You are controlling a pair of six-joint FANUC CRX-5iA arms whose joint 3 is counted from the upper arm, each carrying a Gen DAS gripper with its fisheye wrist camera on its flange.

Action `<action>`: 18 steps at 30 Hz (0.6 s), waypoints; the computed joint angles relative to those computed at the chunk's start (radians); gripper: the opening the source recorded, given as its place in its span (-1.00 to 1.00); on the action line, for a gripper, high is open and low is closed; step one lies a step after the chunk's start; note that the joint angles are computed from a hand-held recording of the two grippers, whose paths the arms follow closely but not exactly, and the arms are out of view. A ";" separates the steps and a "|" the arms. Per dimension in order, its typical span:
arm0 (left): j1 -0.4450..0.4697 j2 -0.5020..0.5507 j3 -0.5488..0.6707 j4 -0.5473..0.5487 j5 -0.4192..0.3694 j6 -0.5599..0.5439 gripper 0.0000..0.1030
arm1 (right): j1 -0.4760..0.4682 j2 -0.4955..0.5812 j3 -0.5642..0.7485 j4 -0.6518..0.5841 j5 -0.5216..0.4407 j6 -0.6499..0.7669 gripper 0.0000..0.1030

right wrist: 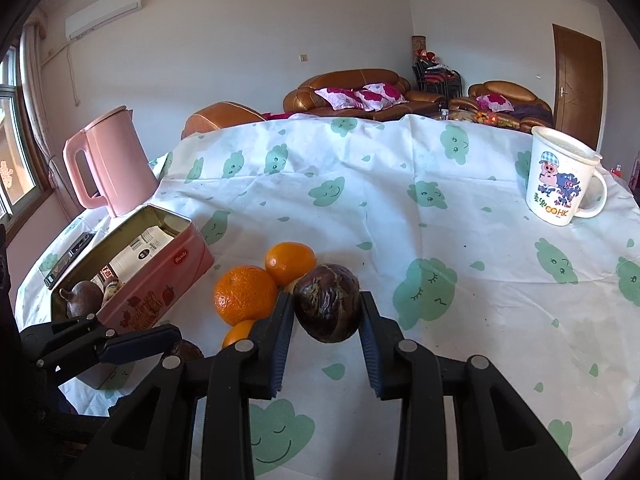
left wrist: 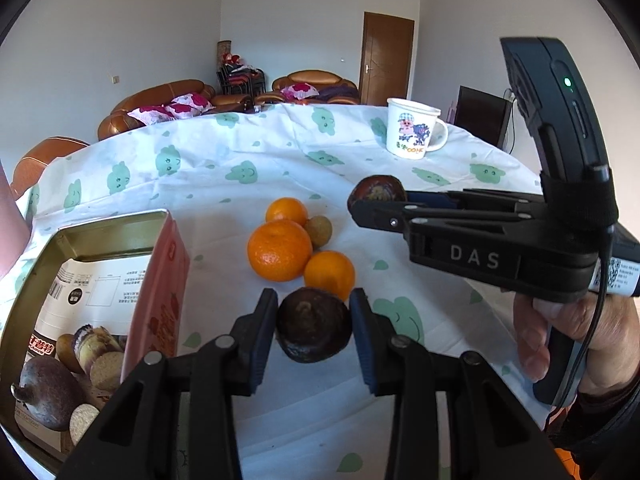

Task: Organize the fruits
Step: 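Carry the dark fruit with the left tool while the right tool carries its fruit toward the tin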

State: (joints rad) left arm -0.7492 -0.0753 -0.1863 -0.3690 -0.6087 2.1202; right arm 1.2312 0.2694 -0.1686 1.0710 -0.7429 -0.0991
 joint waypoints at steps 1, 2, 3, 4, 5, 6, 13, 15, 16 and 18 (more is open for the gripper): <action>-0.002 -0.010 -0.006 -0.016 0.010 0.022 -0.25 | 0.000 -0.004 -0.009 0.026 0.000 -0.020 -0.34; -0.003 -0.019 -0.012 -0.032 0.022 0.044 -0.25 | 0.002 -0.008 -0.021 0.062 -0.008 -0.049 -0.34; -0.004 -0.030 -0.020 -0.047 0.036 0.070 -0.25 | 0.004 -0.009 -0.027 0.087 -0.014 -0.067 -0.34; -0.003 -0.040 -0.028 -0.062 0.052 0.095 -0.25 | 0.004 -0.012 -0.034 0.110 -0.015 -0.081 -0.34; -0.002 -0.051 -0.036 -0.077 0.067 0.120 -0.25 | 0.004 -0.013 -0.040 0.129 -0.015 -0.092 -0.34; -0.003 -0.062 -0.042 -0.096 0.078 0.148 -0.25 | 0.006 -0.014 -0.044 0.148 -0.020 -0.101 -0.34; -0.026 -0.100 -0.052 -0.235 0.104 0.322 -0.25 | 0.010 -0.024 -0.078 0.265 -0.039 -0.165 -0.34; -0.041 -0.103 -0.046 -0.281 0.096 0.366 -0.25 | 0.008 -0.027 -0.085 0.286 -0.041 -0.181 -0.34; -0.053 -0.101 -0.039 -0.309 0.086 0.390 -0.25 | 0.008 -0.029 -0.090 0.296 -0.041 -0.189 -0.34; -0.078 -0.098 -0.026 -0.368 0.062 0.439 -0.25 | 0.009 -0.032 -0.097 0.313 -0.046 -0.202 -0.34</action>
